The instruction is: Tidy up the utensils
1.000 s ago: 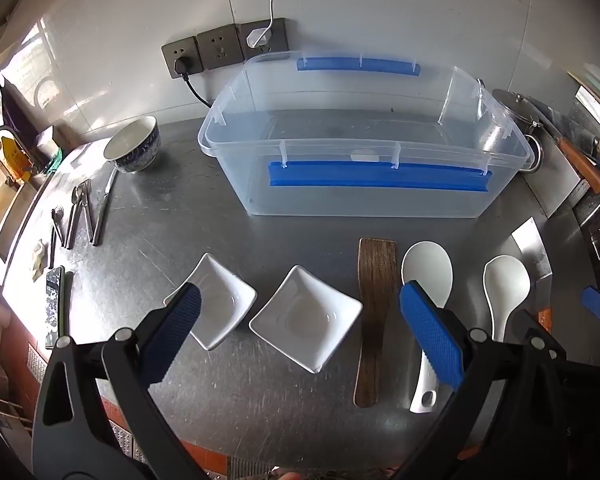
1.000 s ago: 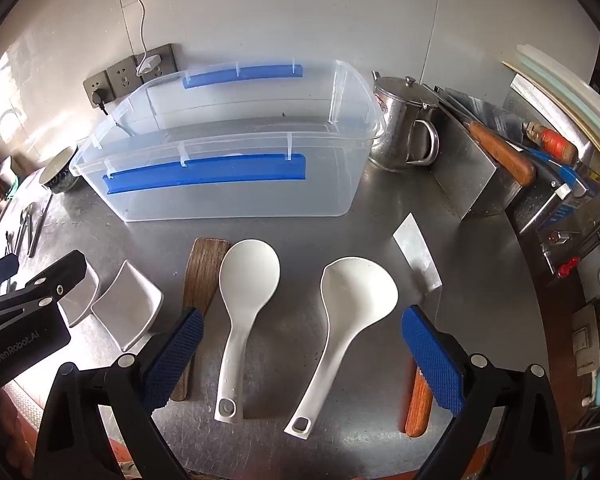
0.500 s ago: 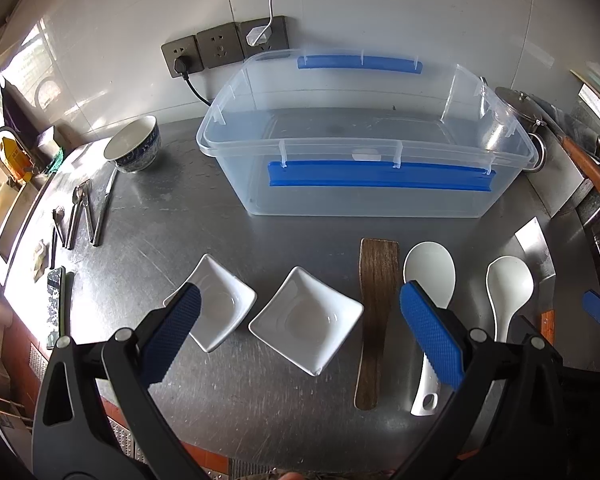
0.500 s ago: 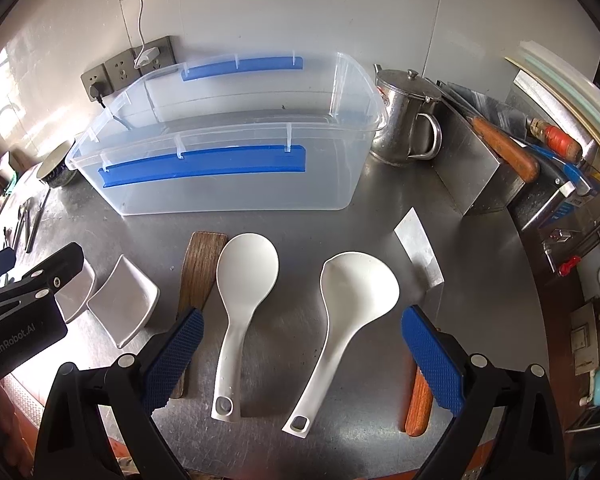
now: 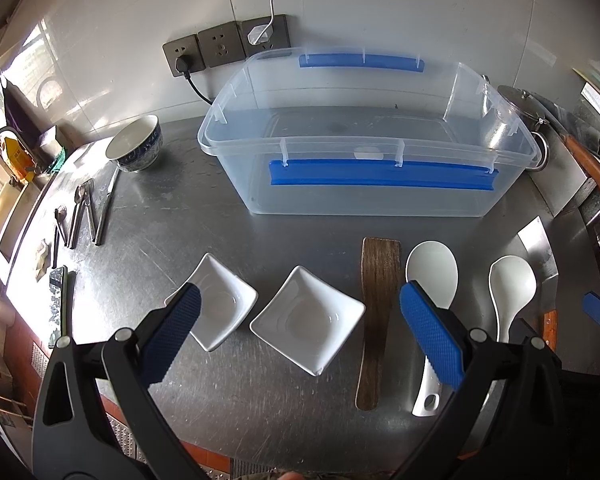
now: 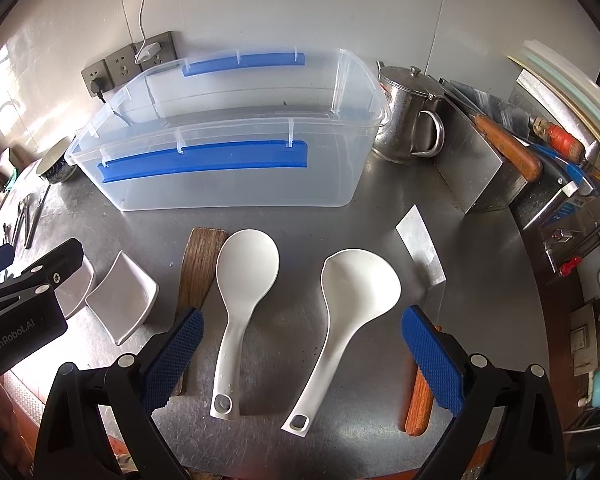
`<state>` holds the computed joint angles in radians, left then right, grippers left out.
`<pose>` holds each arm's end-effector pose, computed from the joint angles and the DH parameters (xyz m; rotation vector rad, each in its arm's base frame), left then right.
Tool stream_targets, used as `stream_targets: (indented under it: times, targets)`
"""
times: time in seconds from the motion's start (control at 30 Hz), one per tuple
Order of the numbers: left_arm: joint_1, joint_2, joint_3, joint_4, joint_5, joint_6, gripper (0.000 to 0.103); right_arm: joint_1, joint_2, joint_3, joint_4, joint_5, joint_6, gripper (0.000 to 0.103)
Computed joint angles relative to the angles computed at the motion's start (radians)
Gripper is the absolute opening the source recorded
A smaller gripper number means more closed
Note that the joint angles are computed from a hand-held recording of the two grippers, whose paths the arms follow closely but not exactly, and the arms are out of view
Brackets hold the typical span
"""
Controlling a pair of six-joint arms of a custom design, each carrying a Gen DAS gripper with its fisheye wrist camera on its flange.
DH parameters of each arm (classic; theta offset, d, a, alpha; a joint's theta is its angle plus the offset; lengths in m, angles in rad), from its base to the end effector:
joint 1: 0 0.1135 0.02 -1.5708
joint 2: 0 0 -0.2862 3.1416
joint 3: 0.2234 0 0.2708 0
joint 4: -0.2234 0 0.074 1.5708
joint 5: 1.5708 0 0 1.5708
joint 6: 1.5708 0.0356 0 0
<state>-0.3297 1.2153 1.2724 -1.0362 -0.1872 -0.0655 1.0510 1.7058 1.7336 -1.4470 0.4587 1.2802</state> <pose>0.2305 -0.0719 0.3663 0.2610 2.5128 0.0813 0.1810 0.2845 0.3597 0.3512 2.6383 -0.0592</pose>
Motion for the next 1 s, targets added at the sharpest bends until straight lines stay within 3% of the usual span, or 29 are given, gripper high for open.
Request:
stream_targets:
  times: [1.0]
  targets:
    - [-0.005,0.019,0.014,-0.009,-0.002,0.007,0.096,-0.010,0.003,-0.004,-0.001,-0.016,-0.009,0.099]
